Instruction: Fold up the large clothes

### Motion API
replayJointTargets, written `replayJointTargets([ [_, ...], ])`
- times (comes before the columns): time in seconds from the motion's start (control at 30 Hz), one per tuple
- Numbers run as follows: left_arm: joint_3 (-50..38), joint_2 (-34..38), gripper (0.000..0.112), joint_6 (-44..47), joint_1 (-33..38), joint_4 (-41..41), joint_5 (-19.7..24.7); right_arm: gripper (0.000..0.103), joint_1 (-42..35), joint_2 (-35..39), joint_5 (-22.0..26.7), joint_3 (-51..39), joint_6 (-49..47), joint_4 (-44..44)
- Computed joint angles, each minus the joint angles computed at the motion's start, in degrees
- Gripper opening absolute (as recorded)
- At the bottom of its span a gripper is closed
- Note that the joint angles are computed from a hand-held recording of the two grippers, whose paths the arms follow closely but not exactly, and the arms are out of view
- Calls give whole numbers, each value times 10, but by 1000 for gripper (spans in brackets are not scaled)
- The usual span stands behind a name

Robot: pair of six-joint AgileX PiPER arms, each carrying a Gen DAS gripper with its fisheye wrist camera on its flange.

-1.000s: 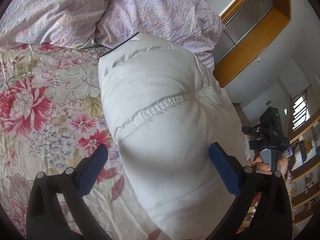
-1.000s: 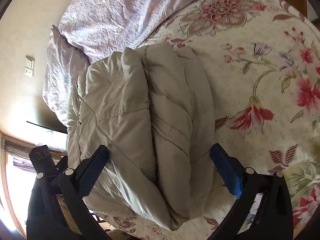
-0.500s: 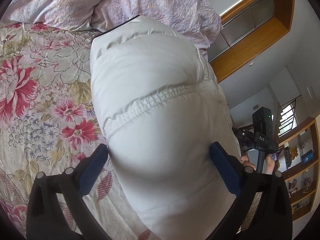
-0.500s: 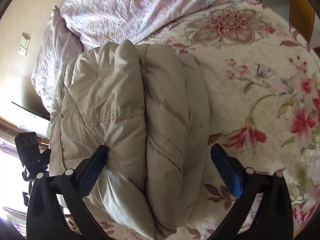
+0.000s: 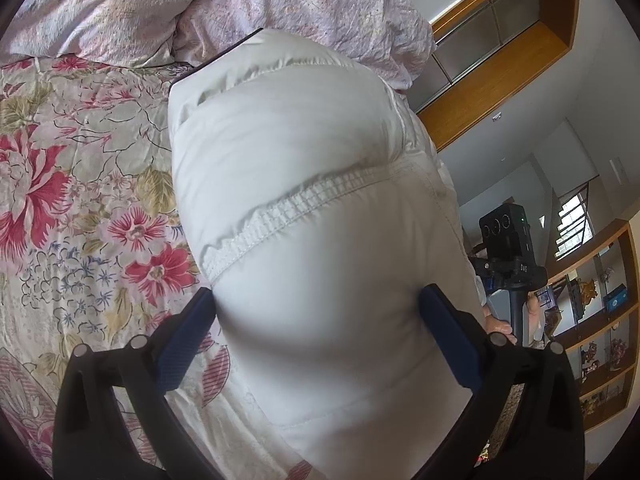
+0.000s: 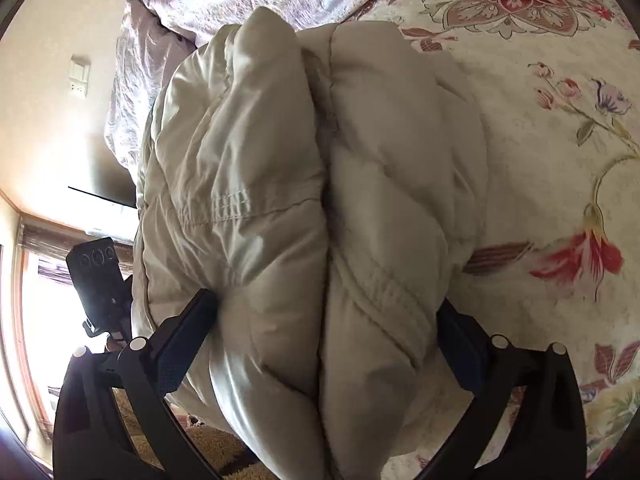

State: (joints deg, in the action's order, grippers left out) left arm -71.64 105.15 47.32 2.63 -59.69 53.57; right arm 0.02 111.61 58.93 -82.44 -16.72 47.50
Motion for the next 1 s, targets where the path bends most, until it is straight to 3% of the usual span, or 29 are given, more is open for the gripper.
replayJointTargets([
  [0.3,6,2,101,-1,-3,-18,-10,102,-3,46,38,-52,-17,19],
  [0.53,43,-2,101,32,-2,-69,-32,102,-4,60,38,-62,-32,35],
  [0.63,35,7,101,14,2,-60,-16,102,-11,63,36,-57,-42,37],
  [0.8,4,49,101,-17,30,-63,64,102,-14,60,37,-53,-45,38],
  [1.0,18,63,101,-6,22,-109,61,102,-14,59,23,-41,-47,44],
])
